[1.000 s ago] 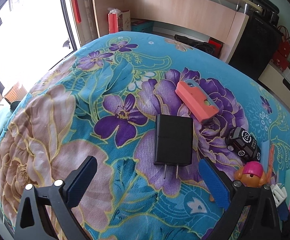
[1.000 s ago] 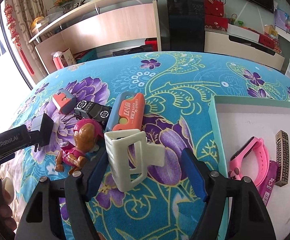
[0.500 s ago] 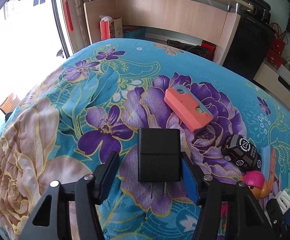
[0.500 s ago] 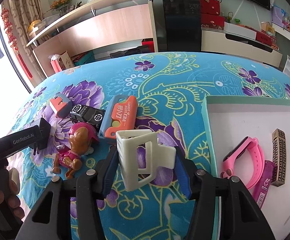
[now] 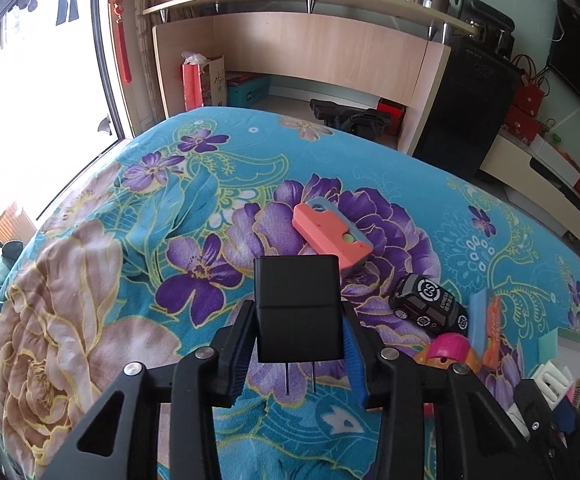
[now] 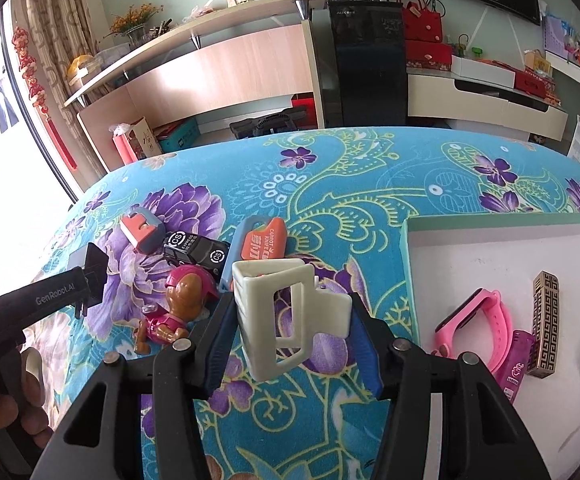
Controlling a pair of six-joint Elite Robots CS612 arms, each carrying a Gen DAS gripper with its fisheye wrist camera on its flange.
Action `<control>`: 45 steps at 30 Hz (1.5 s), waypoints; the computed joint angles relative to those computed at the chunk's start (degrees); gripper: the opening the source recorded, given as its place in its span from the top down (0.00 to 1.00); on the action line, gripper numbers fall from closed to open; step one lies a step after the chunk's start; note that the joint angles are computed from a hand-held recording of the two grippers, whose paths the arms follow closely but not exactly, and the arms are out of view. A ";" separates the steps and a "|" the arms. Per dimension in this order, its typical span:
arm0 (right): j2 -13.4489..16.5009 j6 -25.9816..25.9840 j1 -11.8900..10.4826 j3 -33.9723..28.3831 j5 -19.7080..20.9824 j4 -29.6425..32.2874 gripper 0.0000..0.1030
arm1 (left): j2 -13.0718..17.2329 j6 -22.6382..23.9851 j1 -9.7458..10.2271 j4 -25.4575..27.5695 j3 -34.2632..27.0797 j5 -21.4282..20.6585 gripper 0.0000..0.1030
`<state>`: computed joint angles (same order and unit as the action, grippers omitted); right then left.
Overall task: Organize rigid objects
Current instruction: 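Carry the black charger and white rack over the white tray with both tools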
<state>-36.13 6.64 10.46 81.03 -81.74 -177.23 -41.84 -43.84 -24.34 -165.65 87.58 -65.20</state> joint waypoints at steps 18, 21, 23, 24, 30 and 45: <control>-2.62 3.33 -2.01 3.17 -3.42 -2.75 0.46 | -2.48 8.30 -4.07 -6.01 0.95 2.83 0.58; -2.88 3.51 -2.60 3.59 -5.18 -3.40 0.46 | -2.00 10.50 -4.70 -6.64 -0.04 1.38 0.58; -3.07 4.39 -3.17 3.93 -6.12 -3.61 0.46 | -1.69 11.93 -5.18 -6.94 -0.70 0.71 0.58; -3.17 4.86 -3.49 4.09 -6.45 -3.62 0.46 | -1.54 12.72 -5.47 -7.10 -1.01 0.46 0.58; -3.70 6.51 -5.23 5.09 -10.16 -3.35 0.46 | -0.66 16.94 -6.83 -8.68 -2.79 -3.29 0.58; -5.19 12.54 -9.12 8.47 -16.61 -4.35 0.46 | 2.57 27.70 -11.11 -7.69 -8.22 -7.80 0.58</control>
